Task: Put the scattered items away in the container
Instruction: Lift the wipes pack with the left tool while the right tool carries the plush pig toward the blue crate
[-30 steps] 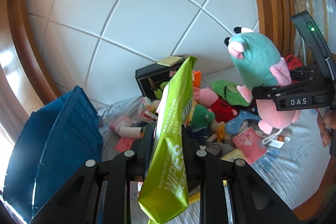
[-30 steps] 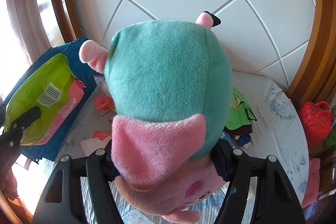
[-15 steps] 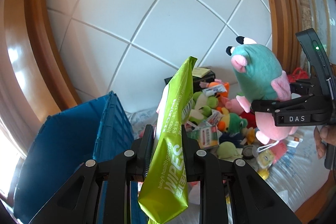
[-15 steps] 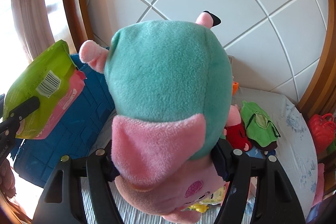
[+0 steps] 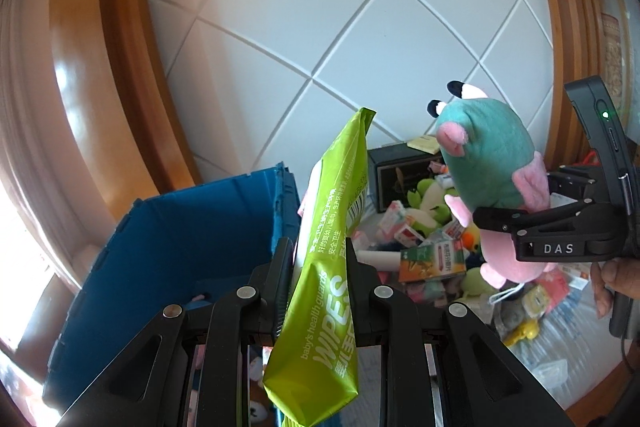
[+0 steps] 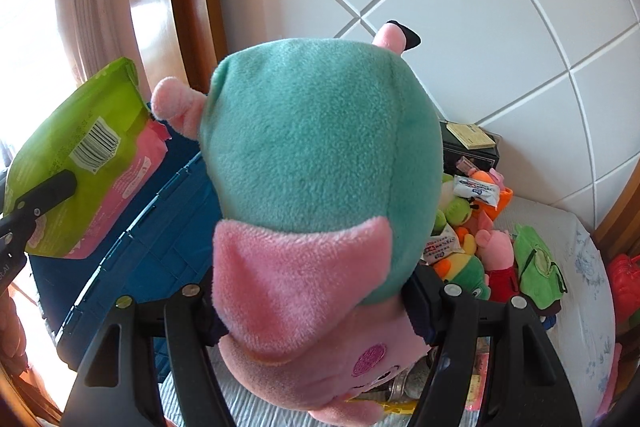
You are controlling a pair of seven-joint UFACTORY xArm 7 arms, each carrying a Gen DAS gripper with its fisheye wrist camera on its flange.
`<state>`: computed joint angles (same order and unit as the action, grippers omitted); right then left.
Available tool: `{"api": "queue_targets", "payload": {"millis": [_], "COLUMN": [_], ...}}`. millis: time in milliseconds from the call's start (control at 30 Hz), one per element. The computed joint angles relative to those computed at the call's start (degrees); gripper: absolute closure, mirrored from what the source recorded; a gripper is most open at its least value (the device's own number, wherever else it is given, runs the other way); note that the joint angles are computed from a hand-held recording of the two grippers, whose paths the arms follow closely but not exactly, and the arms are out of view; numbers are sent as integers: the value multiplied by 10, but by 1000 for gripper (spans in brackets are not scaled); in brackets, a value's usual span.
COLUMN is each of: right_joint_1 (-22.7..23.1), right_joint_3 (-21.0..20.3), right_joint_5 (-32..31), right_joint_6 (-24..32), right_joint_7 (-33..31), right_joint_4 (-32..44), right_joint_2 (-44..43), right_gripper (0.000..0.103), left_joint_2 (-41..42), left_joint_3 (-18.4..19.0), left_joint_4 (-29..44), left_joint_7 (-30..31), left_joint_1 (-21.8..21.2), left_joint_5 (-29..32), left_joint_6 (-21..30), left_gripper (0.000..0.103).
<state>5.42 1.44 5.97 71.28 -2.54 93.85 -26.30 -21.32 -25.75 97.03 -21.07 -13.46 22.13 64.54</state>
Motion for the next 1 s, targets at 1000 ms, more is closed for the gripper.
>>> {"api": "queue_targets", "payload": {"millis": [1000], "right_joint_1": [151], "right_joint_3": [112], "right_joint_5": [-75], "right_joint_6": [35], "right_joint_7": [64], "right_joint_4": [324], "right_joint_2": [267], "right_gripper": [35], "left_joint_2": [-120], "left_joint_3": [87], "left_joint_4": [-74], "left_joint_7": [47], "left_joint_1": [117], "left_joint_5": [-48], "left_joint_6": [21], "left_gripper": [81]}}
